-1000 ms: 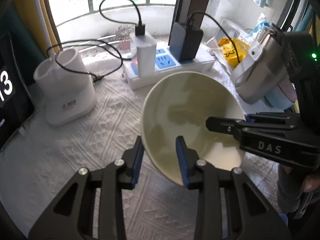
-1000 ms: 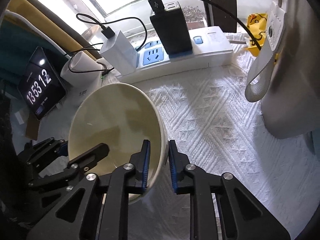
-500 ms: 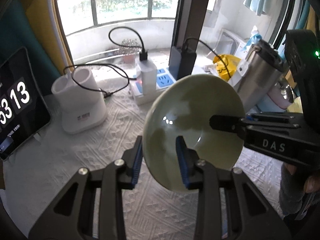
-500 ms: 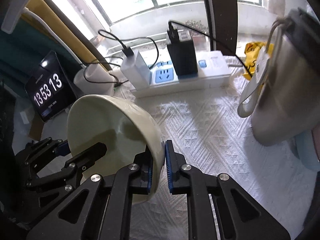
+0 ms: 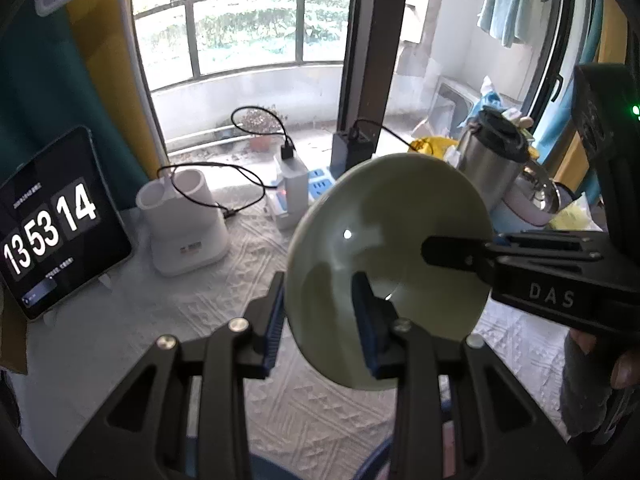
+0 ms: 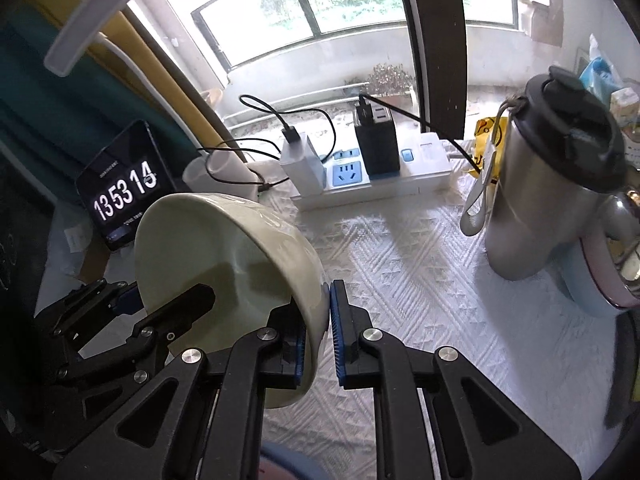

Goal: Organize plates and bowls

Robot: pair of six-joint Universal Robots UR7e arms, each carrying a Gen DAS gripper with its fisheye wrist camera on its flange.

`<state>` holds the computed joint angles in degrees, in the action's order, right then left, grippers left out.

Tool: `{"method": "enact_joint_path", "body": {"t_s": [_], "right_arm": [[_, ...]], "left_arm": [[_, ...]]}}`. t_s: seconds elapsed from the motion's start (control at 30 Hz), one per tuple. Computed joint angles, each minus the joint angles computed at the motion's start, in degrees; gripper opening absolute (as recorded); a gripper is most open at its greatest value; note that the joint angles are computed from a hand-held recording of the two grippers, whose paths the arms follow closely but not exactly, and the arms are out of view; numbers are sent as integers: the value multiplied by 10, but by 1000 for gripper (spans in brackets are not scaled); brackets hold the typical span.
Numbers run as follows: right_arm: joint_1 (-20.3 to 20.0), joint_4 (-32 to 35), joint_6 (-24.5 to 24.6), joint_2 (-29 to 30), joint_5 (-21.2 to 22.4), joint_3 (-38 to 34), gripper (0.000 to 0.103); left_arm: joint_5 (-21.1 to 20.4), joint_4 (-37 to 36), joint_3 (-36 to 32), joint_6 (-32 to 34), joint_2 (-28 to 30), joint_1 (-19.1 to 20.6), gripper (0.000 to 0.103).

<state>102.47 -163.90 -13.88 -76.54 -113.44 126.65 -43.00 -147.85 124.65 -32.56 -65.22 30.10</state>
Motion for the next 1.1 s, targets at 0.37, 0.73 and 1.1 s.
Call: {"method": "enact_joint_path", "body": {"t_s": [0.37,0.73,1.1], "right_arm": [[32,8,21,-42,-13,28,13],[67,13,49,-87,-33,69,13],[88,23,76,-125,-46,109,13]], "left_arm": [[7,36,31,-43,-47,-47,33],[7,84,63,-94,-93,-93,33],[-5,124,93,-143,-129,-134,33]]}}
